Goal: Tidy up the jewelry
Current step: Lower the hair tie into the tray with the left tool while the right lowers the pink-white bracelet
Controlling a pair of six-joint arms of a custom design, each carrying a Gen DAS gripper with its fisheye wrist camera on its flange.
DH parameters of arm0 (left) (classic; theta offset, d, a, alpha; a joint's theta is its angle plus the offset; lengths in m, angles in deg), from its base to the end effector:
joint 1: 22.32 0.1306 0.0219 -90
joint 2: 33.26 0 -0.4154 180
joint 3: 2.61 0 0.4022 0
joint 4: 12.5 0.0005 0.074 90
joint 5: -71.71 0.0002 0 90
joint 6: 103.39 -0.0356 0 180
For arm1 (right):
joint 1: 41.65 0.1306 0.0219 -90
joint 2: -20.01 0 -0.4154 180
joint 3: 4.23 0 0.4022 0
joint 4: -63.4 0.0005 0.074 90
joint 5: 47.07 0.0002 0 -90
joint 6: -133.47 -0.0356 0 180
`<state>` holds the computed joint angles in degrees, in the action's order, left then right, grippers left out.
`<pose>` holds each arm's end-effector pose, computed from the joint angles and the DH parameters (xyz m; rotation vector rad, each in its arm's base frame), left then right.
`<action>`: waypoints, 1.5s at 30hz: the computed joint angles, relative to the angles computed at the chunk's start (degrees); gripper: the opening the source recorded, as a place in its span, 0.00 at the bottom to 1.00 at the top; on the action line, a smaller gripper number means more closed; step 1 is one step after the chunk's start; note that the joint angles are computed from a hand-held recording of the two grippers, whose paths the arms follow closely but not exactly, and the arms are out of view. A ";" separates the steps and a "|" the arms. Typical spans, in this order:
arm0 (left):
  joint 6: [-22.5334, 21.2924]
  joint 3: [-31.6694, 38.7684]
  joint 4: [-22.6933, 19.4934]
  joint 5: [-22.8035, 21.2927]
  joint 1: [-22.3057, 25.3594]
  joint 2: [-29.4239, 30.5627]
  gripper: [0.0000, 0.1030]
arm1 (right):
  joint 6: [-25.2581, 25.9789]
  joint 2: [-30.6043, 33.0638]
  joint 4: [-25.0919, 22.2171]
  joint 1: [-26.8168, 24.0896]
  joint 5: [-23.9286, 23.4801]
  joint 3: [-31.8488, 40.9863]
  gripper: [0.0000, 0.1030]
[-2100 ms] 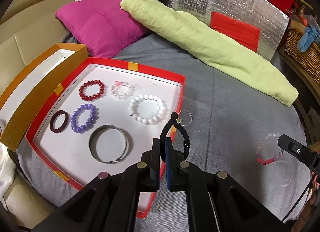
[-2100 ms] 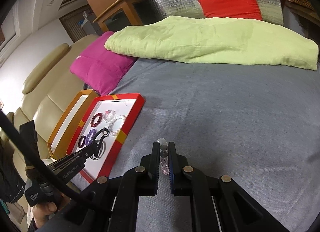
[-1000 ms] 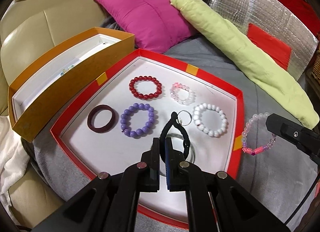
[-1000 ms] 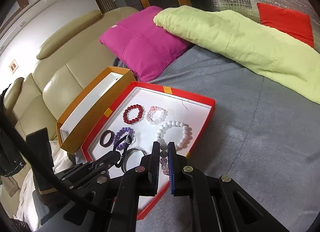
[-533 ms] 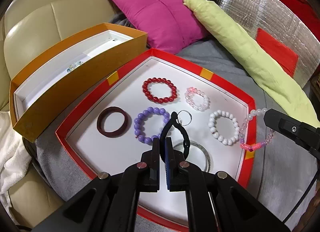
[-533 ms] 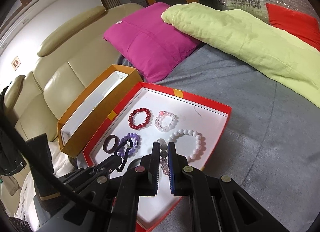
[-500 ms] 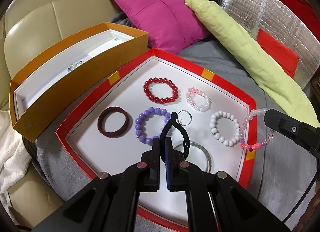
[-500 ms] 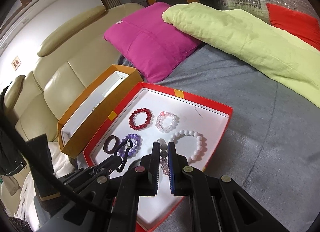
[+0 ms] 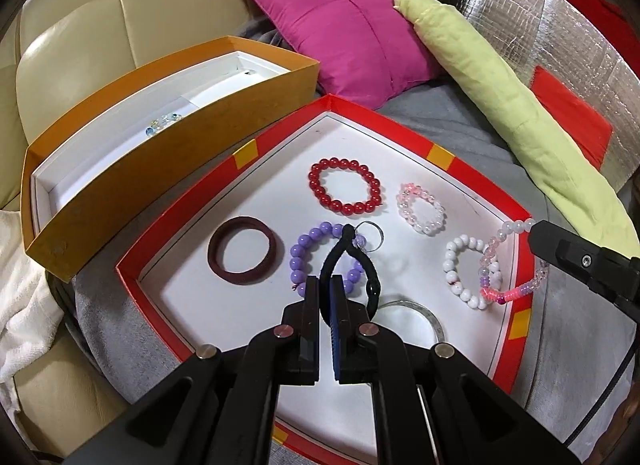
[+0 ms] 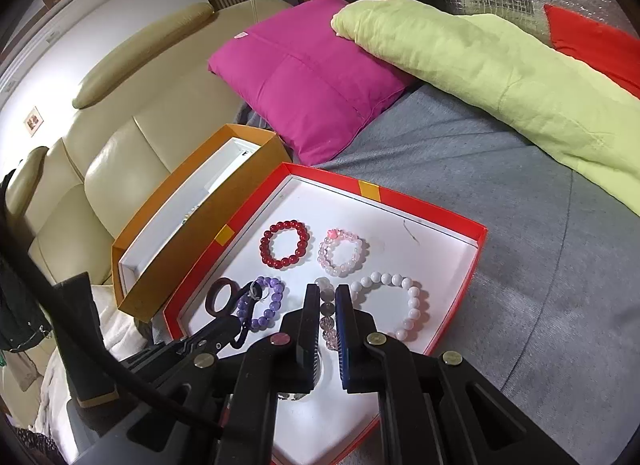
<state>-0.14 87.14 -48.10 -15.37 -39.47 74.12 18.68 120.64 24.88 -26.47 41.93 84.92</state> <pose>0.5676 -0.1776 0.3173 0.1071 2.5186 -0.2817 0.5433 0.1475 0.3747 0.1992 2.4634 0.3277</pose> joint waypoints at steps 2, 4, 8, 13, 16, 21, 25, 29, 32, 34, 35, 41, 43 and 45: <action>0.11 0.02 -0.04 0.15 0.08 0.05 0.05 | 0.05 0.43 -0.06 -0.02 -0.19 0.32 0.08; 0.19 0.12 -0.18 0.26 0.08 0.17 0.05 | 0.01 0.67 -0.08 0.05 -0.21 0.49 0.08; 0.08 0.29 -0.26 0.24 0.03 0.35 0.05 | 0.11 1.16 -0.11 0.12 -0.39 0.87 0.08; 0.25 0.69 -0.66 0.25 0.21 0.69 0.05 | 0.18 1.56 -0.24 0.12 -0.44 1.29 0.08; 0.30 0.90 -0.75 0.14 0.29 0.86 0.05 | 0.17 1.87 -0.39 0.05 -0.61 1.54 0.08; 0.34 1.30 -0.95 0.01 0.45 1.18 0.05 | 0.27 2.42 -0.58 0.07 -0.87 2.10 0.08; 0.41 1.57 -0.99 -0.21 0.68 1.38 0.05 | 0.61 2.94 -0.78 0.24 -1.08 2.87 0.08; 0.54 2.08 -1.30 -0.38 0.94 1.86 0.05 | 0.89 3.63 -0.93 0.41 -1.28 3.52 0.08; 0.54 2.39 -1.51 -0.45 1.04 2.20 0.05 | 1.03 4.19 -1.10 0.41 -1.56 3.96 0.08; 0.56 2.57 -1.72 -0.38 1.04 2.41 0.05 | 1.05 4.67 -1.24 0.38 -1.80 4.21 0.08; 0.53 2.66 -1.81 -0.31 1.03 2.51 0.05 | 1.02 4.83 -1.27 0.35 -1.88 4.29 0.08; 0.65 3.06 -1.97 -0.38 1.02 2.94 0.05 | 0.99 5.25 -1.39 0.42 -2.08 4.55 0.08; 0.73 3.24 -2.18 -0.42 1.14 3.12 0.05 | 1.07 5.33 -1.34 0.47 -2.06 4.72 0.08; 0.82 3.39 -2.32 -0.47 1.24 3.29 0.05 | 1.15 5.51 -1.38 0.50 -2.08 4.99 0.08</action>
